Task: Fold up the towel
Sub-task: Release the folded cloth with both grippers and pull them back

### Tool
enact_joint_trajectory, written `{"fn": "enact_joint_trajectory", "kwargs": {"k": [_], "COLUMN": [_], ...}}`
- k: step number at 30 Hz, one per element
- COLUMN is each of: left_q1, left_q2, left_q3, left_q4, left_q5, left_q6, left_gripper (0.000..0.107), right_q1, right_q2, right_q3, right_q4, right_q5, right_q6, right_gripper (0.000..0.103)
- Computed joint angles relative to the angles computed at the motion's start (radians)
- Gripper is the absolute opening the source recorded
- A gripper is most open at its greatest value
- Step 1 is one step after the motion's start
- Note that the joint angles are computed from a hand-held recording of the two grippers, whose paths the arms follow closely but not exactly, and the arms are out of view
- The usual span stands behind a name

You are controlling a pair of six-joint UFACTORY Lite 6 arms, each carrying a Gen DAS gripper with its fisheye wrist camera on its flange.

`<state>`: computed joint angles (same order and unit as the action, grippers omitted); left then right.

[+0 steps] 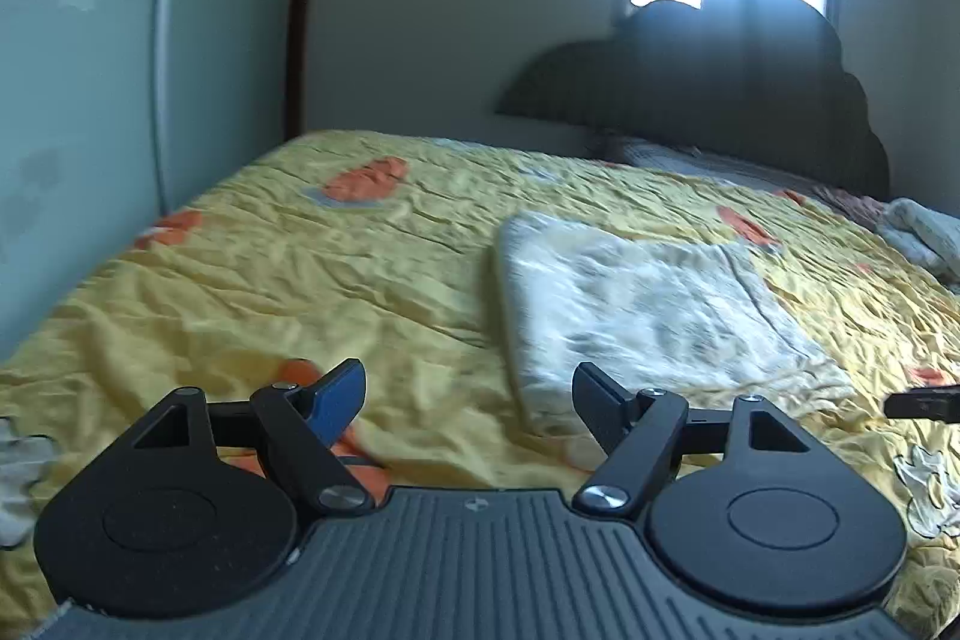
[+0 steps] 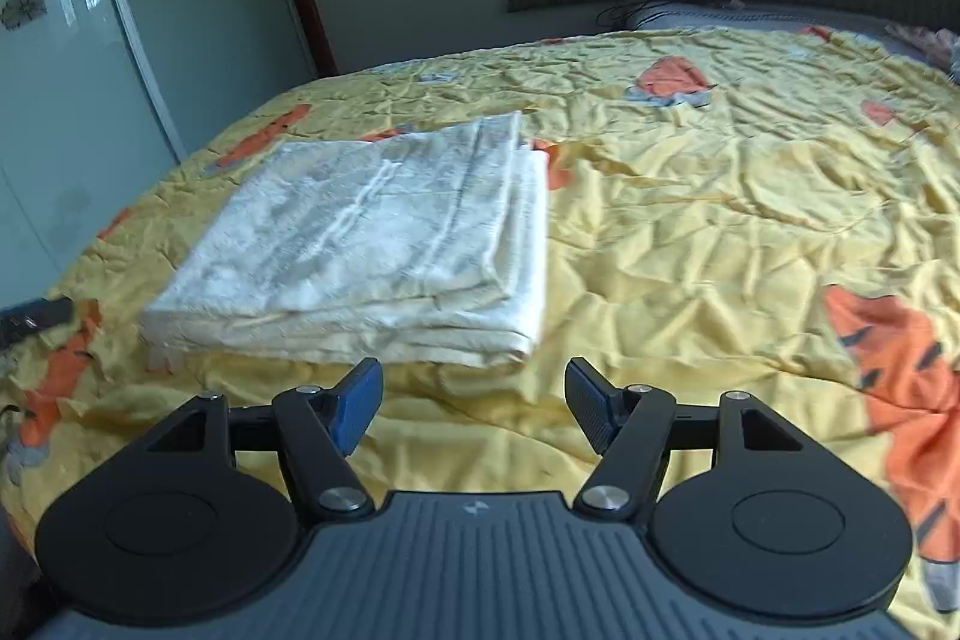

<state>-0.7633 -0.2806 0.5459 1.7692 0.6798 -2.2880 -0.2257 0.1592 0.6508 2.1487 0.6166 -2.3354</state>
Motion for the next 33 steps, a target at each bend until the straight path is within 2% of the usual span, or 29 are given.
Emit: {"fn": "enact_joint_trajectory", "kwargs": {"k": [2, 4, 6, 8, 9, 10, 14, 18, 21, 24, 29, 33], "left_q1": [0.004, 0.053, 0.082, 0.068, 0.046, 0.026, -0.097, -0.148, -0.16, -0.172, -0.139, -0.093], "left_q2": [-0.153, -0.277, -0.348, -0.356, -0.335, -0.295, -0.038, 0.279, 0.447, 0.551, 0.612, 0.631], "left_q3": [-0.077, -0.121, -0.134, -0.137, -0.134, -0.122, -0.047, 0.115, 0.237, 0.325, 0.393, 0.433], "left_q4": [-0.107, -0.147, -0.168, -0.139, -0.12, -0.1, 0.06, 0.185, 0.178, 0.139, 0.063, -0.043], "left_q5": [0.087, 0.115, 0.136, 0.15, 0.157, 0.156, 0.126, 0.106, 0.1, 0.106, 0.04, -0.061], "left_q6": [0.103, 0.174, 0.231, 0.225, 0.2, 0.164, -0.089, -0.295, -0.296, -0.245, -0.171, -0.085], "left_gripper": [0.08, 0.081, 0.082, 0.086, 0.087, 0.087, 0.087, 0.088, 0.088, 0.088, 0.088, 0.089], "right_q1": [-0.082, -0.166, -0.208, -0.205, -0.192, -0.169, -0.038, 0.181, 0.287, 0.369, 0.44, 0.472], "right_q2": [-0.066, -0.114, -0.16, -0.193, -0.203, -0.215, -0.179, -0.02, 0.108, 0.162, 0.193, 0.203], "right_q3": [-0.055, -0.085, -0.116, -0.151, -0.163, -0.175, -0.182, -0.093, 0.008, 0.037, 0.019, 0.041], "right_q4": [0.049, 0.085, 0.22, 0.393, 0.432, 0.435, 0.288, 0.424, 0.529, 0.71, 0.88, 0.953], "right_q5": [-0.008, 0.0, 0.004, 0.02, 0.026, 0.027, 0.056, 0.03, -0.011, -0.012, 0.038, 0.005], "right_q6": [-0.095, -0.167, -0.317, -0.477, -0.498, -0.477, -0.279, -0.277, -0.28, -0.385, -0.526, -0.623], "right_gripper": [0.067, 0.067, 0.067, 0.074, 0.079, 0.079, 0.079, 0.079, 0.079, 0.079, 0.083, 0.089]}}
